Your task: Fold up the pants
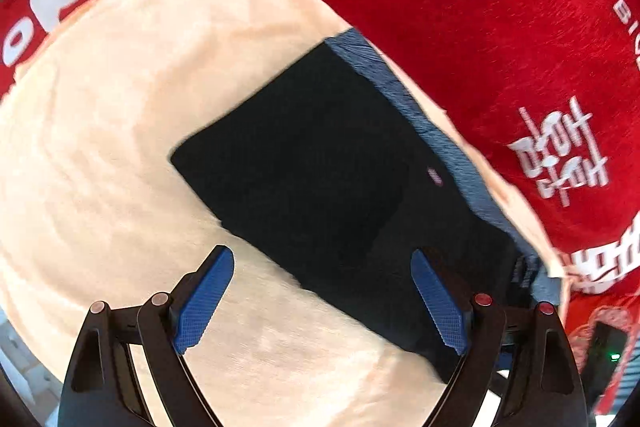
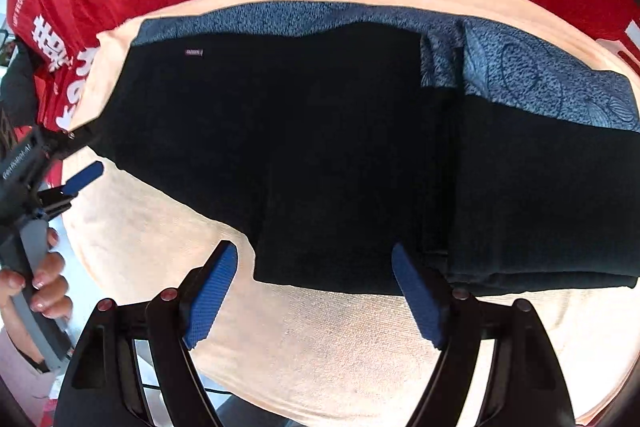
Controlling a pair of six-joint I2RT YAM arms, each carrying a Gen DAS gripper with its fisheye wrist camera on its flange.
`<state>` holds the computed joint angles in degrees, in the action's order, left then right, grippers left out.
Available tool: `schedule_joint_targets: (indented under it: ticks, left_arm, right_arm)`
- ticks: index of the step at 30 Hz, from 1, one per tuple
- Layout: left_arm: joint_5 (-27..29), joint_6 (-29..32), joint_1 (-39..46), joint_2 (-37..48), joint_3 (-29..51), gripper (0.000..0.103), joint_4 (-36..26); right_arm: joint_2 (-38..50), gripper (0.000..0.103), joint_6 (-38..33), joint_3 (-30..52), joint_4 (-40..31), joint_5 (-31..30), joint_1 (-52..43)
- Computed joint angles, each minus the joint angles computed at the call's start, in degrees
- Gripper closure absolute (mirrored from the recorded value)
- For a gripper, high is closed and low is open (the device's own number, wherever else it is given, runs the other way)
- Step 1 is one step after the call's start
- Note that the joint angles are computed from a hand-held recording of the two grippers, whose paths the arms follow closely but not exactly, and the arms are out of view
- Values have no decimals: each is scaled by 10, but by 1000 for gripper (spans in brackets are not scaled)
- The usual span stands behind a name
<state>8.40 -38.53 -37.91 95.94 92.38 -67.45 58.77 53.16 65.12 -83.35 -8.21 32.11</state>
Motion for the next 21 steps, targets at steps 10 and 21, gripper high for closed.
schedule_joint_targets:
  ticks: [10, 21]
  left_arm:
    - [-8, -9, -6, 28, -6, 13, -2]
    - [145, -94, 54, -67, -181, 13, 220]
  right_arm:
    - [1, 20, -4, -3, -1, -3, 3]
    - [4, 20, -8, -4, 4, -9, -1]
